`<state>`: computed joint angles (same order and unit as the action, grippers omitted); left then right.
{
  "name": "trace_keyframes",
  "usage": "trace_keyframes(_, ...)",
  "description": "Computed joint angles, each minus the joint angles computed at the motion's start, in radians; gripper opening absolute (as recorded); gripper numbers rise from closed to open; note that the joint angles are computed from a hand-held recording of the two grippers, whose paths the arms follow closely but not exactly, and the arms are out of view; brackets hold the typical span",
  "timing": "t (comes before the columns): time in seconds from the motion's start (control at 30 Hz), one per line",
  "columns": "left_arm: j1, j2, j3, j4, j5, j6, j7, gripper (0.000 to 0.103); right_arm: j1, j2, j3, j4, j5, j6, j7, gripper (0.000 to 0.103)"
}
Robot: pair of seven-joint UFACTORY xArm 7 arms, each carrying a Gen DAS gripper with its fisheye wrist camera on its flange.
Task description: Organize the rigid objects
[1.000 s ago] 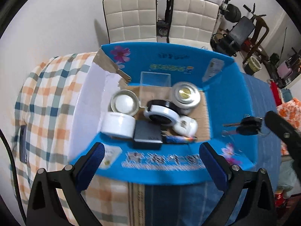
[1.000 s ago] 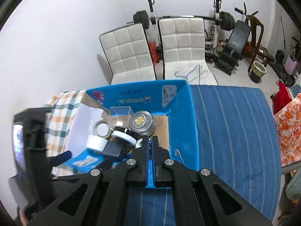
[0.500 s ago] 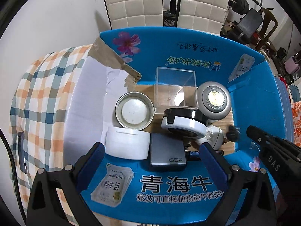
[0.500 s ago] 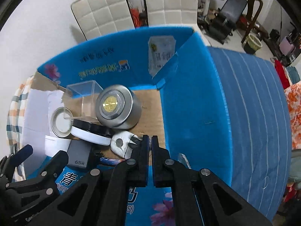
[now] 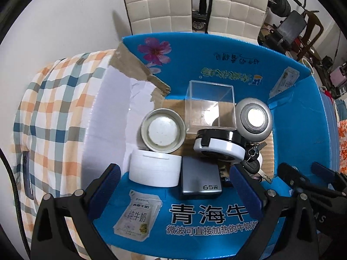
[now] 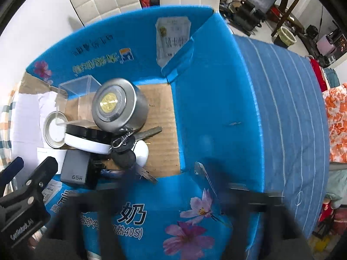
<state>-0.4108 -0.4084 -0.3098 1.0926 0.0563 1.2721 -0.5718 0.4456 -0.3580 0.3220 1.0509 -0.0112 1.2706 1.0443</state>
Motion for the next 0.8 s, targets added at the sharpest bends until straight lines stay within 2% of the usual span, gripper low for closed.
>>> trace_keyframes(0.2,0.004,-0.016,0.000,0.035,0.007,0.052,0.005,0.103,0.006,0.002,0.021,0.056,-0.049,0.070,0.001,0.099)
trace_keyframes(0.37,0.010,-0.036,-0.013,0.140,0.002,0.153,-0.001,0.103,0.013,-0.030,0.020,0.098,-0.012,0.104,0.004,0.099)
trace_keyframes(0.4,0.011,-0.039,-0.019,0.185,0.002,0.197,-0.004,0.103,0.015,-0.045,0.023,0.122,-0.005,0.123,0.010,0.099)
trace_keyframes(0.63,0.034,-0.054,-0.057,0.431,-0.005,0.367,-0.037,0.103,-0.009,-0.080,0.092,0.398,-0.032,0.336,0.050,0.099)
trace_keyframes(0.8,0.068,-0.055,-0.090,0.576,0.012,0.452,-0.052,0.103,-0.039,-0.027,0.187,0.666,-0.099,0.492,0.068,0.099)
